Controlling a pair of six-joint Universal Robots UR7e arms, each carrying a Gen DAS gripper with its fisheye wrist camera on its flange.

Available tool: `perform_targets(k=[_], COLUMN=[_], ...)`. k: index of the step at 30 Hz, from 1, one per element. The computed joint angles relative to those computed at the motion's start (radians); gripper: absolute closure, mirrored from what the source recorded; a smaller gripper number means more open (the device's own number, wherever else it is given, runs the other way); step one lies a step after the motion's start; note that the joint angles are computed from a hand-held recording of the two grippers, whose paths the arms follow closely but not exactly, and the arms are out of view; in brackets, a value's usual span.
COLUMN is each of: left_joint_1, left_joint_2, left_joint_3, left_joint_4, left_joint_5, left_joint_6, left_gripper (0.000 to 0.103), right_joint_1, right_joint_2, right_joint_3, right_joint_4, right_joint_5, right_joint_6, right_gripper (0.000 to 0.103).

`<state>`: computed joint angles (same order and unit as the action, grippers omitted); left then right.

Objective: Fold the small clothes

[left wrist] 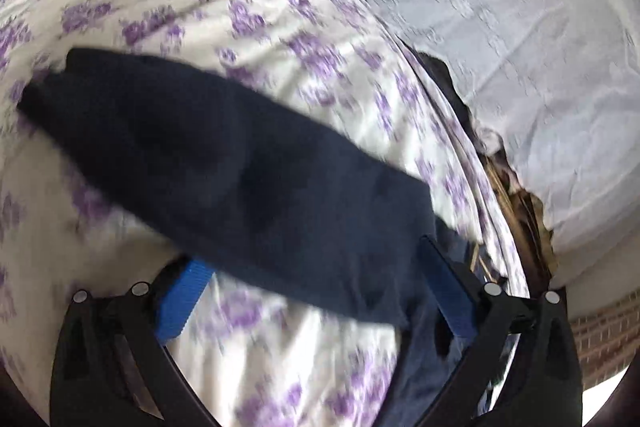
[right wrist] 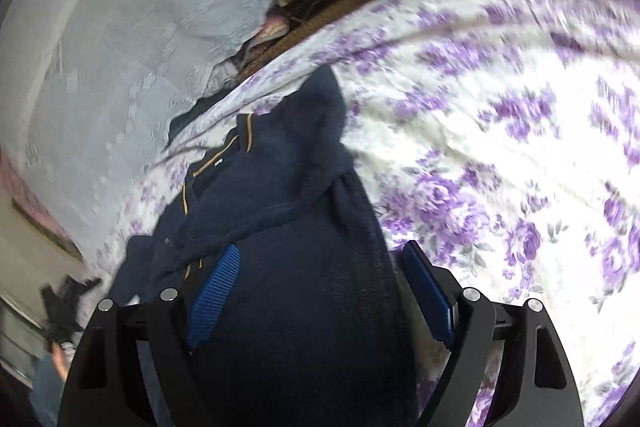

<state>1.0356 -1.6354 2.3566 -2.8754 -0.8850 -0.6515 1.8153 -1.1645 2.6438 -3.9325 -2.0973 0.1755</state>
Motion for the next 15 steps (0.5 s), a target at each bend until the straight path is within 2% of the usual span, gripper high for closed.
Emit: perform_targets(k=[1, 2, 3, 4, 7, 10, 15], left_joint_1=[0.004, 0.0, -0.003, 0.001, 0.031, 0.044, -0.001], left_joint_2=[0.018, 0.036, 0.036, 0.036, 0.03, 0.015, -0.005], left_joint_3=[-0.013, -0.025, -0.03, -0.039, -0.046, -0.041, -0.027], left_joint_4=[-0.007, -0.013, -0.003, 0.015, 0.027, 0.02, 0.06], left_joint_5=[0.013, 0.037, 0.054, 0.067, 0.047, 0.025, 0.077], left_joint_6=[0.01, 0.022, 0.033, 0.044, 0.021, 0.012, 0.017], left_gripper=[0.009, 0.02, 0.04, 0.053, 0.07, 0.078, 0.085], right_joint_1=[-0.014, -0.023, -0.022, -0.02, -0.017, -0.002, -0.02], right_joint_2=[-0.003, -0.003, 0.0, 0.006, 0.013, 0.029, 0.023], right_joint_3=[0.006, 0.013, 0.012, 0.012, 0.008, -0.004, -0.001], right_joint_4=[-0.014, -0.039, -0.054, -0.07, -0.066, -0.056, -0.052], right_joint_5=[0.021, 0.033, 0.028, 0.019, 0.009, -0.022, -0.008], right_joint_6=[0.004, 0.007, 0.008, 0.005, 0.003, -0.012, -0.015], right_gripper=[0.019, 0.019, 0.019, 0.019, 0.019, 0.019, 0.019])
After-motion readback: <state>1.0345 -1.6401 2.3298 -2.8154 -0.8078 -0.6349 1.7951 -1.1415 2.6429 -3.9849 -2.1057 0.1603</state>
